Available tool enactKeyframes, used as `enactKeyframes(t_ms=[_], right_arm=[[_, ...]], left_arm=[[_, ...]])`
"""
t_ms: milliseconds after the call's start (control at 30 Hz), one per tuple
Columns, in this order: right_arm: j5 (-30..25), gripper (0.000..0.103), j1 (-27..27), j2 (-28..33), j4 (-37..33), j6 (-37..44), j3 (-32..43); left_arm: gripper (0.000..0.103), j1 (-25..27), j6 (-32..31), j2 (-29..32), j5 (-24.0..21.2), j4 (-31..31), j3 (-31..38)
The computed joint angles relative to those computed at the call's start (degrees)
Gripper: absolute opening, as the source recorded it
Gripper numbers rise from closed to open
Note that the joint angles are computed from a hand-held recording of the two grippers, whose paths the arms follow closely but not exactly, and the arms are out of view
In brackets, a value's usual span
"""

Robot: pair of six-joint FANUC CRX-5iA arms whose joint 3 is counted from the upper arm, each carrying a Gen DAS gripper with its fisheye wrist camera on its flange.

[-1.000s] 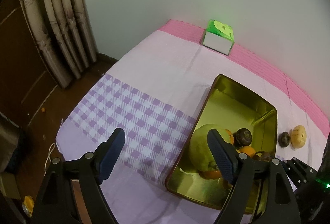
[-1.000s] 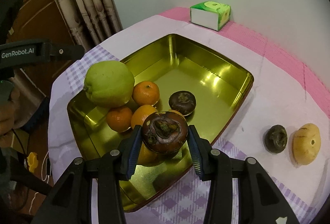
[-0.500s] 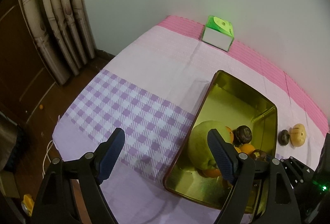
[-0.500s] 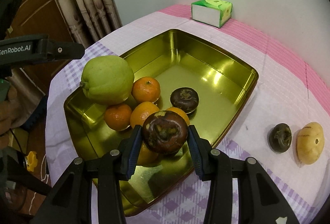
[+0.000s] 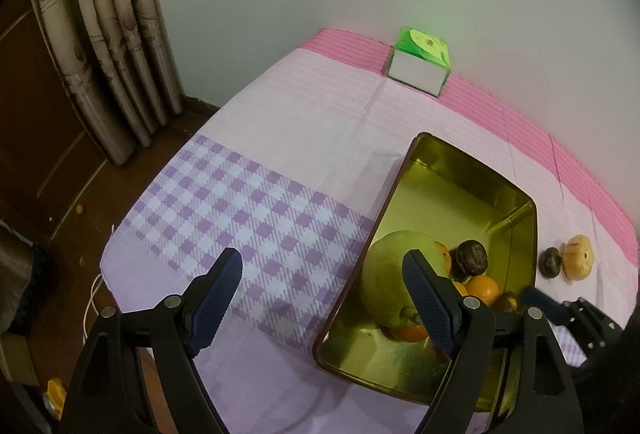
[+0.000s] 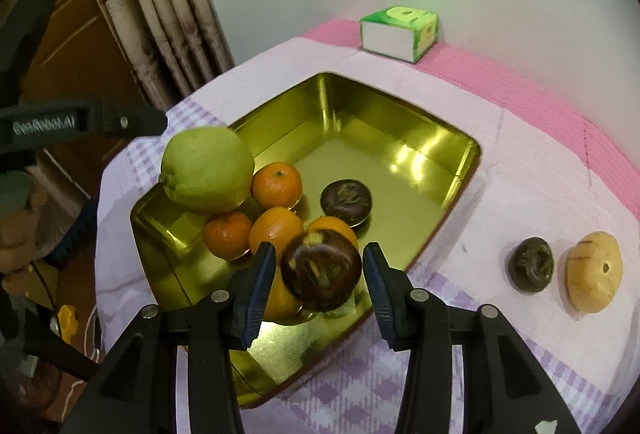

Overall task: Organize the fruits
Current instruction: 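Carry the persimmon over the gold tray and open the right gripper, then return the right gripper to the cloth and grasp the second persimmon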

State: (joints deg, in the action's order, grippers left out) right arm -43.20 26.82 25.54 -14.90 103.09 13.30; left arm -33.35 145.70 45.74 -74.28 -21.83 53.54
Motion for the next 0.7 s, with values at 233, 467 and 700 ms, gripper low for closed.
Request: enactKeyframes(t_ms=[233,467,700], right_arm=[[3.6,0.049,-2.5,-2.6,0.1,-2.9,-2.4],[7.6,0.050,-4.9,-2.0,8.5,-12.7,-5.0],[8.0,0.050,-7.0,0.8,11.5,-17.6,-4.4]], left_arm=[[0.082,-0.1,-0.4,0.5,-0.4,0.0,0.9],[0.082,0.0,-0.5,0.5,-0.5,0.1,0.8],[0.082,0.2,-1.4,0.9,-0.8,0.7,1.3]])
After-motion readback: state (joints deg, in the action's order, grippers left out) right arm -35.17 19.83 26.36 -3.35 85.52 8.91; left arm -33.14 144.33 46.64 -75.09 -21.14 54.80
